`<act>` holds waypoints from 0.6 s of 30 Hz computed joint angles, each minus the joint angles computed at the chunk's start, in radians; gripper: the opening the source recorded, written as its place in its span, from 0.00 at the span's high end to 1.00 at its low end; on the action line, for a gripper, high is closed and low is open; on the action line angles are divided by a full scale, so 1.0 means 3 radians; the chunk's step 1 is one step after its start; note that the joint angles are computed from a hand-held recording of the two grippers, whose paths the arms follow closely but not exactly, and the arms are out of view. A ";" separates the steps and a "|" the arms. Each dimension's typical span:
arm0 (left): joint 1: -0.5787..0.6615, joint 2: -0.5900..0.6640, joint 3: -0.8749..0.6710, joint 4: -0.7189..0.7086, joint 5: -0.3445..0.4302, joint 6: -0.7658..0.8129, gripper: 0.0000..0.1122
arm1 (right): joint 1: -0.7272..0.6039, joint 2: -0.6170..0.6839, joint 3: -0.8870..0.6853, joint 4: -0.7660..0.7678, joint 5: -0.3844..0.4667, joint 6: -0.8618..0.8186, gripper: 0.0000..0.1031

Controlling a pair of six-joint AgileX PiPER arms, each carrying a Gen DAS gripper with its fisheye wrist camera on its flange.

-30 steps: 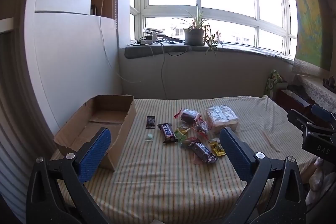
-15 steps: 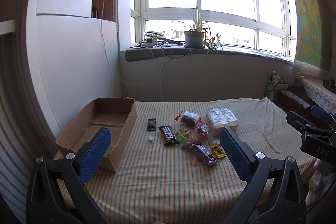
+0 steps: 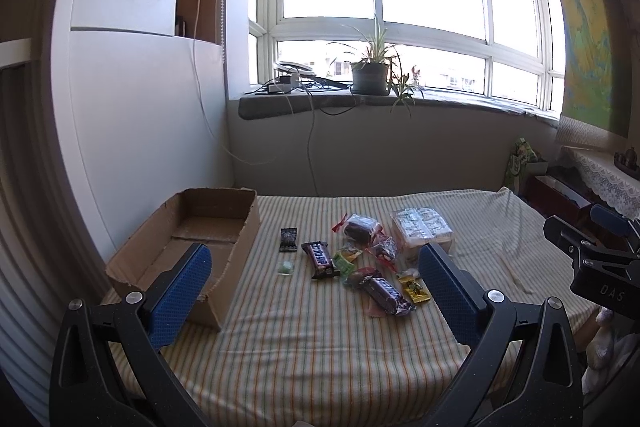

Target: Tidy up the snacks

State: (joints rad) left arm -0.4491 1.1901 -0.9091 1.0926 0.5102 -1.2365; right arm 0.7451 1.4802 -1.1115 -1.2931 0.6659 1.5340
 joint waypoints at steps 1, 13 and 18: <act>-0.0002 -0.0011 0.0014 0.0015 -0.0004 -0.0017 0.09 | 0.0004 0.0008 -0.0011 0.0001 0.0004 -0.0001 0.00; 0.0007 -0.0030 0.0055 0.0060 -0.0027 -0.0075 0.09 | 0.0019 0.0024 -0.0007 -0.0016 0.0005 0.0029 0.00; 0.0006 -0.0035 0.0068 0.0077 -0.0030 -0.0095 0.09 | 0.0013 0.0018 0.0000 -0.0014 -0.0004 0.0027 0.00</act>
State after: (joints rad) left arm -0.4474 1.1796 -0.8886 1.1157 0.5012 -1.2651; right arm 0.7490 1.4856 -1.1114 -1.2972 0.6646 1.5421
